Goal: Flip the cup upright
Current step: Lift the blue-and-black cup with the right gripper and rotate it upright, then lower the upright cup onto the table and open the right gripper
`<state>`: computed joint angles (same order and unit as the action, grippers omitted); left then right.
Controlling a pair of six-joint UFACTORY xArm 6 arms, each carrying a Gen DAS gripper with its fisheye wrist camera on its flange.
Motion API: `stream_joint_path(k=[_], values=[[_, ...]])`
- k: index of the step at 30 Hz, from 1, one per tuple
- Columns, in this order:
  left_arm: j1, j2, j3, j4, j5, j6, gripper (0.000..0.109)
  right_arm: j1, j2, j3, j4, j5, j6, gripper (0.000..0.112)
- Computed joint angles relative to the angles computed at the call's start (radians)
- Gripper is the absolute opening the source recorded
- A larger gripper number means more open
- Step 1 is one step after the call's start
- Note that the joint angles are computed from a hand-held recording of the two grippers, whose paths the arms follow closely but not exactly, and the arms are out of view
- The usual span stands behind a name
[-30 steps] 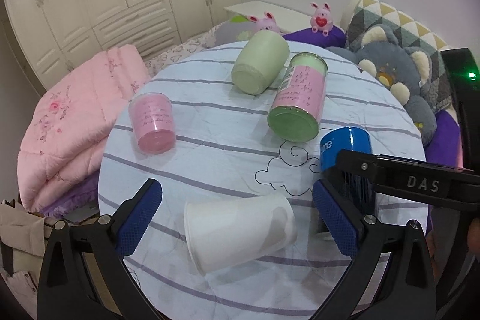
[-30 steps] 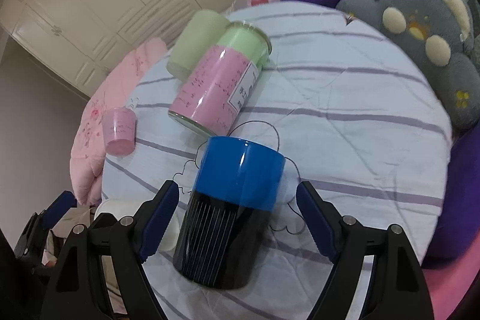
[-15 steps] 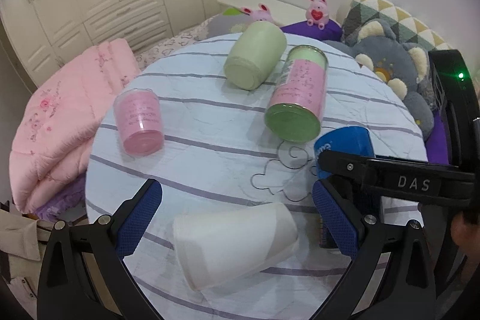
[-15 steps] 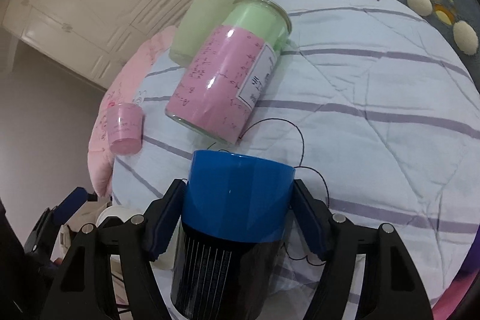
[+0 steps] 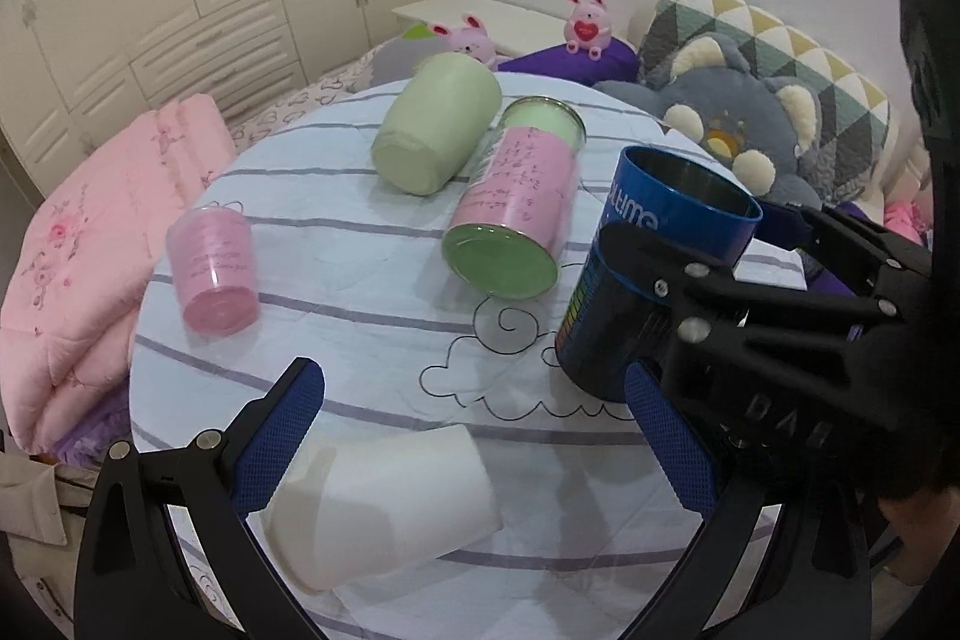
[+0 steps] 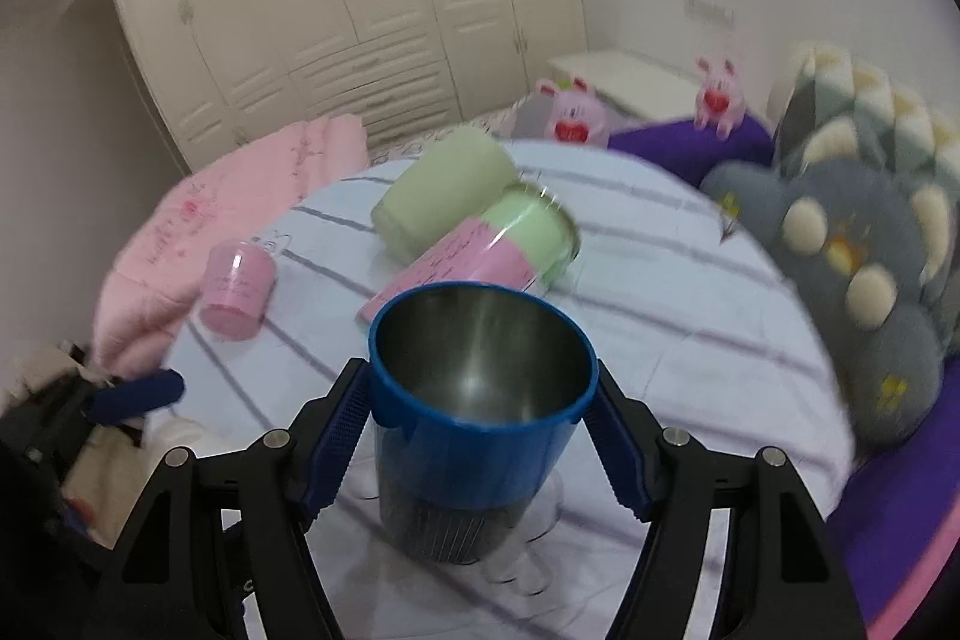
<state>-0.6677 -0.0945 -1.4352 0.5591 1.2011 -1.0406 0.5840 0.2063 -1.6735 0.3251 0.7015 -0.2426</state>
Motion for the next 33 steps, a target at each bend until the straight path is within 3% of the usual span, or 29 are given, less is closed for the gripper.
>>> stream_joint_path(k=[9,13,16,26,33], values=[[-0.025,0.025,-0.025,0.019,0.08,0.014,0.102,0.031,-0.053,0.09,-0.061,-0.079,-0.06,0.071],[-0.033,0.01,-0.015,0.033,0.106,0.009,0.102,0.035,-0.069,0.107,-0.027,-0.084,-0.101,0.071],[-0.036,-0.006,-0.005,0.041,0.114,-0.004,0.102,0.037,-0.078,0.112,-0.004,-0.078,-0.113,0.08],[-0.065,-0.028,-0.005,0.078,0.128,-0.053,0.102,0.035,-0.11,0.137,0.034,-0.08,-0.103,0.08],[-0.114,-0.04,-0.033,0.156,0.165,-0.11,0.102,0.03,-0.176,0.183,0.047,-0.143,-0.104,0.081]])
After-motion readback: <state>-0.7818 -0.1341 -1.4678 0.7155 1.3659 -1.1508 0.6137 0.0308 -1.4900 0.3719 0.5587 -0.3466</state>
